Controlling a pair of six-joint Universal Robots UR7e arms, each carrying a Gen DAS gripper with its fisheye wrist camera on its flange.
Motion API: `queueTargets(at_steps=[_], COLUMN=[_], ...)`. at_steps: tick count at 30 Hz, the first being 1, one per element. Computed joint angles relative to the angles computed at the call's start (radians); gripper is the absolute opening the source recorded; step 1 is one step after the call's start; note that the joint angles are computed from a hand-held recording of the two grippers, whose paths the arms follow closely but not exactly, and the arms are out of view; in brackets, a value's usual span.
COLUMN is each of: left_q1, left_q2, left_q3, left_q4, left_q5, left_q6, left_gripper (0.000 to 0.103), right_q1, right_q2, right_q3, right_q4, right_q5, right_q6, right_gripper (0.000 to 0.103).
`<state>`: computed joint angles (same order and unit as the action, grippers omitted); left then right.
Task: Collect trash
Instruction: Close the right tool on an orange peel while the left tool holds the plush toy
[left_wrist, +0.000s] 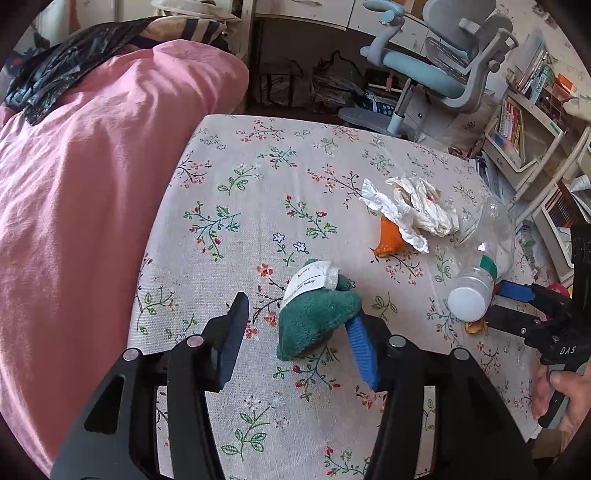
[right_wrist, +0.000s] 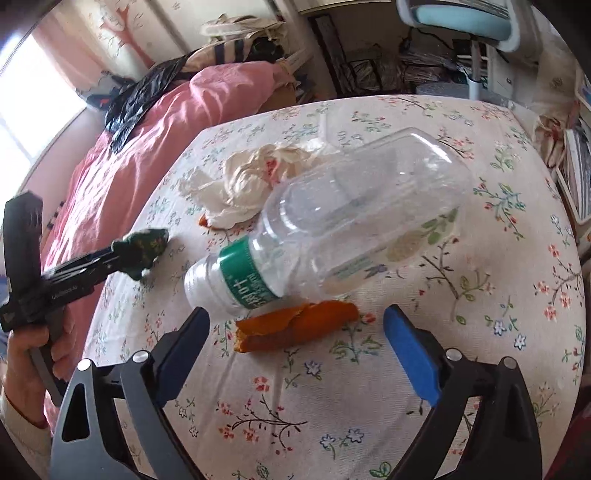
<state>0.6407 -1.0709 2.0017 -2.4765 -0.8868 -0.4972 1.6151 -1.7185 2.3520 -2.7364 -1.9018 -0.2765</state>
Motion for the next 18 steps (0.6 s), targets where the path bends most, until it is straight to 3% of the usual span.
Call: queueTargets(at_steps=[2, 3, 4, 5, 6, 10, 18], left_q1=[0.003, 0.003, 0.005, 0.008, 0.007, 0.0, -0.014], left_q2=[0.012, 0.016, 0.017, 0.018, 0.017, -0.003, -0.04], left_q3=[-0.012, -0.015, -0.017, -0.023, -0.021, -0.008, 0.022], left_q4=[0.035, 0.047, 0.05, 0.062, 0.062, 0.035, -0.001], left_q5=[-0.008, -0.009, -0.021, -0.036, -0.034, -0.051, -0.074], left_q6=[0.017, 0.022, 0.023, 0.018, 0.013, 0.009, -0.019], left_gripper=[0.05, 0.047, 0.031, 0.025, 0.024, 0.022, 0.022], right_q1=[0.013, 0.018, 0.018, 0.011, 0.008, 0.005, 0.001], right_q2=[0.008, 0.011, 0.008, 0.001, -0.002, -0.02, -0.079], right_q3=[-0.002, -0.004, -0.005, -0.006, -0.008, -0.009, 0.011], right_q4=[0.011, 0.016, 0.029, 0.045, 0.055, 0.081, 0.096], right_q5=[-0.01, -0.017, -0.01, 0.012, 0.025, 0.049, 0.105], right_q6=[-0.01, -0.018, -0.022, -0.022, -0.022, -0.022, -0.015], right_gripper=[0.077, 0.065, 0.061, 0.054, 0.039, 0.024, 0.011])
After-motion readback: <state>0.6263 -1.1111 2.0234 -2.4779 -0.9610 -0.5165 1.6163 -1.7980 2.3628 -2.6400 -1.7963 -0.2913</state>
